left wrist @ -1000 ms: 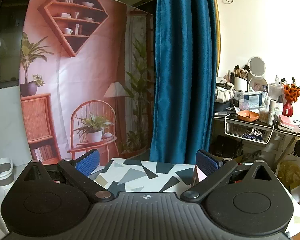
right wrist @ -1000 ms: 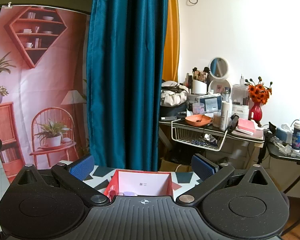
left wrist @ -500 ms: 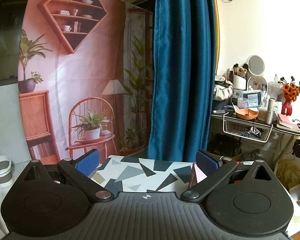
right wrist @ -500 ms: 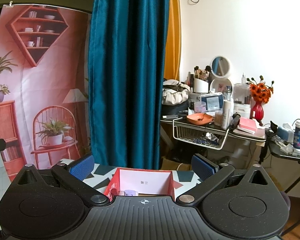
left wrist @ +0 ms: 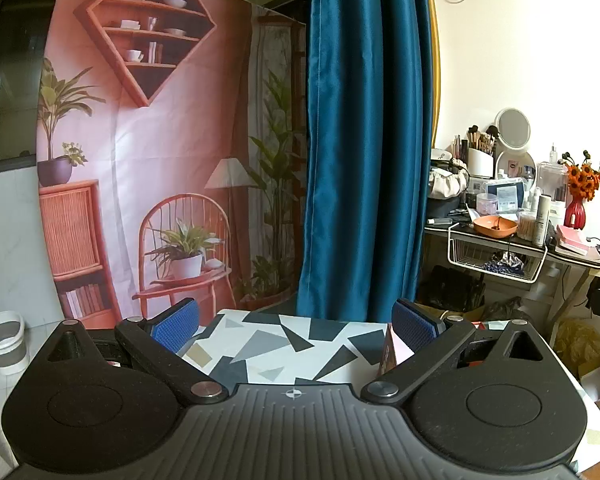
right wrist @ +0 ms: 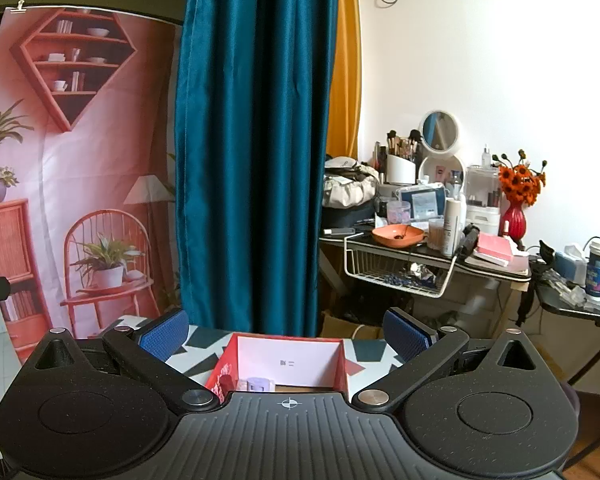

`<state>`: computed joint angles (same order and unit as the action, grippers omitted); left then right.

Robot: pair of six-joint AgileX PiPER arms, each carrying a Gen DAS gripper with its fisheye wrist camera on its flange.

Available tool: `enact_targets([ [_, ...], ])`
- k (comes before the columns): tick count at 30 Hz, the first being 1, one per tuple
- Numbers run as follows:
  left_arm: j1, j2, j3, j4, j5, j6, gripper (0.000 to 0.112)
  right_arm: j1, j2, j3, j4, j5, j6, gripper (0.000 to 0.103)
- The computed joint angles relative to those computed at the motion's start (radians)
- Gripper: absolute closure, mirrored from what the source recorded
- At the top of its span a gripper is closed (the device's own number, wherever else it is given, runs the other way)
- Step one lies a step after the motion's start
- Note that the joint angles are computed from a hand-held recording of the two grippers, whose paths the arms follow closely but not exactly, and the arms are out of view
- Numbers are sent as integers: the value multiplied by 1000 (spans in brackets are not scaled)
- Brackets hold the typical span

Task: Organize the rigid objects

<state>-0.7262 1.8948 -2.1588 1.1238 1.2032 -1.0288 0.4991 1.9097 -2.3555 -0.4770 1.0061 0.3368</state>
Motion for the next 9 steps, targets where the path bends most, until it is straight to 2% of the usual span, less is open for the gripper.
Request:
enact_targets([
  [9, 4, -11, 24, 6, -12, -6, 9, 0, 2, -5, 0, 4, -2, 0],
])
